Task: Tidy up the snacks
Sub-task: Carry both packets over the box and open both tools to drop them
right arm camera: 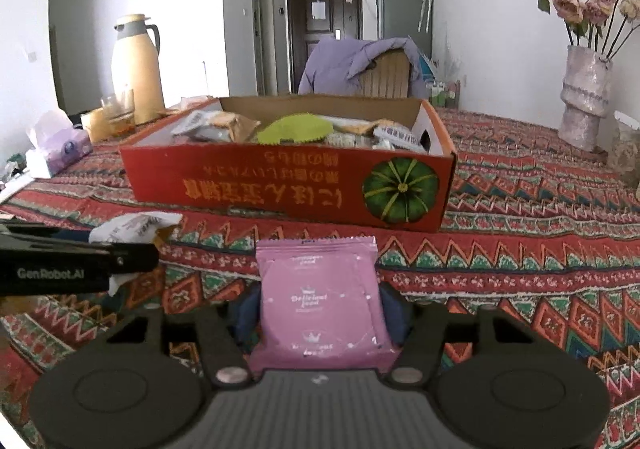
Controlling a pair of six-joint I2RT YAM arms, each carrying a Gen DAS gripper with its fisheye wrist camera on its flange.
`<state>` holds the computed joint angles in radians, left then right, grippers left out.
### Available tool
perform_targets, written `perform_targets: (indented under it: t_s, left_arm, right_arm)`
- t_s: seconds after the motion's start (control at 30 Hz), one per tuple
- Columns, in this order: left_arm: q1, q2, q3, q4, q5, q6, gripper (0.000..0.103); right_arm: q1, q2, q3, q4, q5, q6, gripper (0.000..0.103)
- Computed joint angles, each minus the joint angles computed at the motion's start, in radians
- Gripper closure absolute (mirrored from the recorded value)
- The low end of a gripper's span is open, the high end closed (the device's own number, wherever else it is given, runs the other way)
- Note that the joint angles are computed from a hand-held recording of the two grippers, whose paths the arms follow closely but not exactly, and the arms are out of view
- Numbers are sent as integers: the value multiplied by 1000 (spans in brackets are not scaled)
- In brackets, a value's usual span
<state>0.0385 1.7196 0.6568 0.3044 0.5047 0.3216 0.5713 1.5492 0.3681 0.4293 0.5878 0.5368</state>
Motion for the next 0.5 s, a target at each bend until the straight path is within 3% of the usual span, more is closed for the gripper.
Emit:
perform_targets:
  t_s: [0.5]
  left_arm:
    - [34, -112, 5, 12, 83, -51, 49]
  right_arm:
    - [48, -165, -29, 23, 92, -88, 42]
